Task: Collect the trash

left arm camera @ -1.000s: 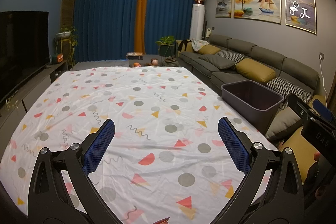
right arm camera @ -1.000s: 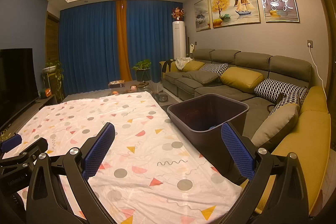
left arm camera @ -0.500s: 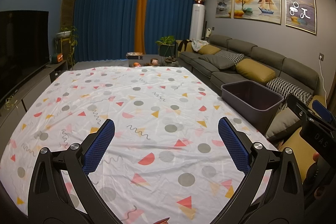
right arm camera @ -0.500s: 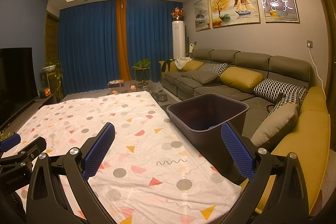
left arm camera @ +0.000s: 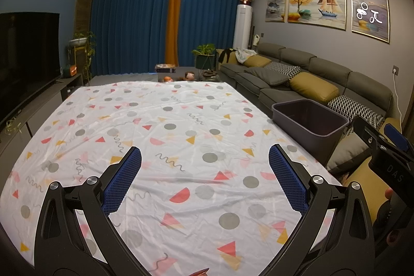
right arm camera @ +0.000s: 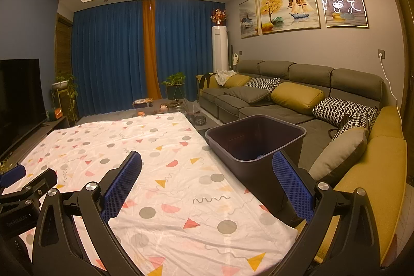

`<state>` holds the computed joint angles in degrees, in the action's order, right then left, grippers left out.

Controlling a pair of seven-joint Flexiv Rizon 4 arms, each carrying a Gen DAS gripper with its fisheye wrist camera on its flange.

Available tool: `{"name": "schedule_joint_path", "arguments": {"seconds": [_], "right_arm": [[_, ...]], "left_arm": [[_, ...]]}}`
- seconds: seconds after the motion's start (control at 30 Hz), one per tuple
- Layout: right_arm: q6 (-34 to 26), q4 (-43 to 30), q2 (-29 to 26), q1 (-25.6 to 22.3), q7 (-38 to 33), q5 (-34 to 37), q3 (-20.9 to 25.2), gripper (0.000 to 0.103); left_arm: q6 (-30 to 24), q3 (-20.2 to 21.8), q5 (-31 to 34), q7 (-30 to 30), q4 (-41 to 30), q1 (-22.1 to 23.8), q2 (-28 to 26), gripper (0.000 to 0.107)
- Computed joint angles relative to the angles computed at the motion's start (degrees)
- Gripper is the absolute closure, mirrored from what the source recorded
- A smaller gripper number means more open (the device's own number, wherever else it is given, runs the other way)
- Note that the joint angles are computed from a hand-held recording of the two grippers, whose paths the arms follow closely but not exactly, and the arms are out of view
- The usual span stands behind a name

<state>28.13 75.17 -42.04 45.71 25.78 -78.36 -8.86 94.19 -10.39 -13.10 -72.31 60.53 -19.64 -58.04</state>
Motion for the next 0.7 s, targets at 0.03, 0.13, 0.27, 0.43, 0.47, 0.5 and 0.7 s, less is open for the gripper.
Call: {"name": "schedule_joint_path", "arguments": {"seconds": [0.03,0.13,0.27,0.43,0.47,0.5,0.7], "right_arm": [[0.05,-0.03,-0.01,-0.02,0.03,-0.02,0.0,0.005],[0.05,0.11,0.03,0.0,0.17,-0.06,0.01,0.005],[0.08,0.12,0.04,-0.03,0.17,-0.08,0.05,0.005],[0.01,0.3,0.05,0.01,0.31,-0.03,0.1,0.005],[-0.04,0.42,0.1,0.01,0.41,0.04,0.14,0.005],[0.03,0.54,0.12,-0.05,0.57,0.06,0.18,0.005],[0.04,0.74,0.21,-0.11,0.78,0.06,0.27,0.005]], "left_arm": [[0.06,0.0,0.03,-0.03,0.11,0.0,0.04,0.01],[-0.11,-0.3,0.06,0.13,-0.11,0.25,-0.06,0.01],[0.01,-1.2,0.29,0.51,0.2,0.68,0.02,0.01],[1.18,-3.96,1.07,2.13,1.17,2.13,0.11,0.013],[1.0,-4.53,1.17,2.55,1.33,2.41,0.16,0.015],[0.98,-4.76,1.15,2.79,1.37,2.52,0.14,0.017],[0.49,-3.78,0.44,2.85,1.48,1.97,0.42,0.017]]}}
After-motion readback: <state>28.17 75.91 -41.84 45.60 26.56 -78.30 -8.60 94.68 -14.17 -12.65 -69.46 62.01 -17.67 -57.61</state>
